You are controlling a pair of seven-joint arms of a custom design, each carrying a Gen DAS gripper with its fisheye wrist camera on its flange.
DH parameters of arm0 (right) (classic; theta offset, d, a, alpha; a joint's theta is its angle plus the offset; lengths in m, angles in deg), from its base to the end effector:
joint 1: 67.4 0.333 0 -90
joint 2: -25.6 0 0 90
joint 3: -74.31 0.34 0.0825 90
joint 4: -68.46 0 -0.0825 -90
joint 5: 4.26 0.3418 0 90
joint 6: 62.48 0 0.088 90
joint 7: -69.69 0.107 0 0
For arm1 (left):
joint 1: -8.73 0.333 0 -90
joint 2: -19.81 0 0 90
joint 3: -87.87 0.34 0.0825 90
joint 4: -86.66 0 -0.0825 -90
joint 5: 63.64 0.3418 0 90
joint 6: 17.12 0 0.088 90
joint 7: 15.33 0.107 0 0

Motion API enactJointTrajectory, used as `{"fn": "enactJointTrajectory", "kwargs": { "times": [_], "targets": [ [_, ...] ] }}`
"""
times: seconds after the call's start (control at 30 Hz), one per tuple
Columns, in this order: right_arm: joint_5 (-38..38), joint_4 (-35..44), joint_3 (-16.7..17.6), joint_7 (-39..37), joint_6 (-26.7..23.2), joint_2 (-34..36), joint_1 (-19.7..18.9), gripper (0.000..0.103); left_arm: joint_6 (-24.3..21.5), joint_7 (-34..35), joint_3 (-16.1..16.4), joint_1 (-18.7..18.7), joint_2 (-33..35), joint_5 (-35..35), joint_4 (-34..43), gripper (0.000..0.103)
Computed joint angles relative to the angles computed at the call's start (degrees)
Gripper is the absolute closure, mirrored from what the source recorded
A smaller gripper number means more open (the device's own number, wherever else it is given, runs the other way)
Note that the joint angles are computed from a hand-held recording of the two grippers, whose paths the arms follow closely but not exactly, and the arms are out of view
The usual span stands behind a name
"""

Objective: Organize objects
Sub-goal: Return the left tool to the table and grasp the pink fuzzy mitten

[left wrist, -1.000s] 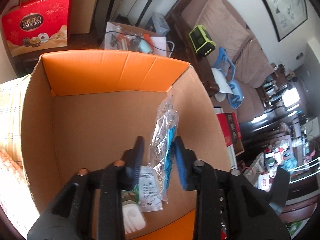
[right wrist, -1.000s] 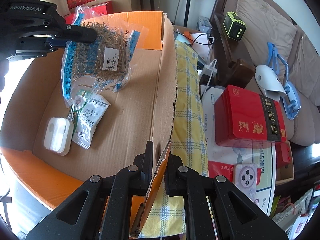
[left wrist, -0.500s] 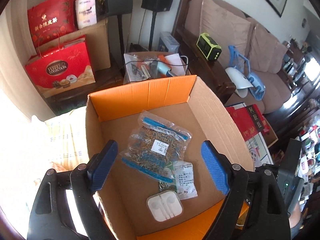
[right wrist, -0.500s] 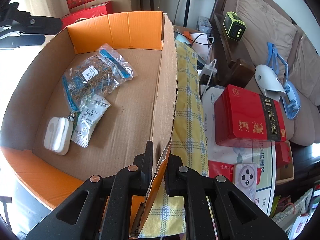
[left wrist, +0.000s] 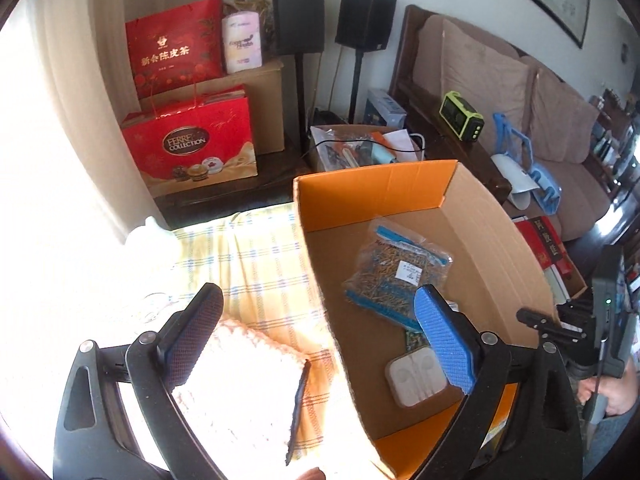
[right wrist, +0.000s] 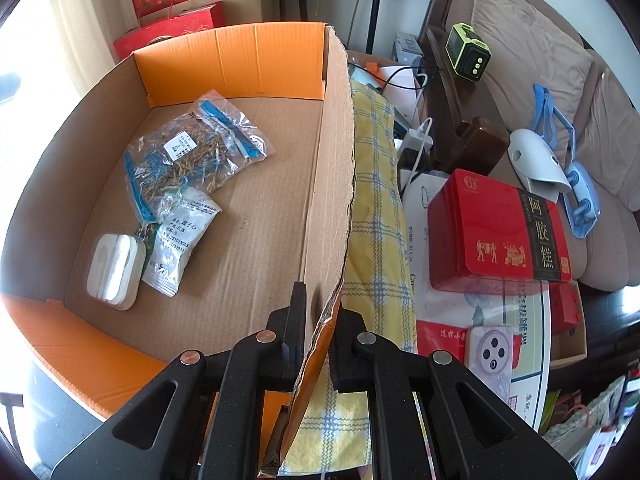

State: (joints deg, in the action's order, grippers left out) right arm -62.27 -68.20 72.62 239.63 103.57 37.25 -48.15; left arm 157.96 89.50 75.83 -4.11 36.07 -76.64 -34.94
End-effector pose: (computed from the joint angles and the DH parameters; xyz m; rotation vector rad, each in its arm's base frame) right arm 0.4535 0.1967 0.3118 -1.8452 2.1068 -0.5226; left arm 0.5534 -0.2270 0.4073 -1.4504 2.2998 -0.8308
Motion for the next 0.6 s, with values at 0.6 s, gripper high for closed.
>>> {"fn": "enactJointTrajectory", "kwargs": {
  "times": [0.6],
  "targets": [
    [0.3,0.1,0.0,0.0,-0.3,0.0,0.2,0.094,2.0,1.0,3.0,8.6,2.4,-6.2,-7.1,0.006]
  ]
}}
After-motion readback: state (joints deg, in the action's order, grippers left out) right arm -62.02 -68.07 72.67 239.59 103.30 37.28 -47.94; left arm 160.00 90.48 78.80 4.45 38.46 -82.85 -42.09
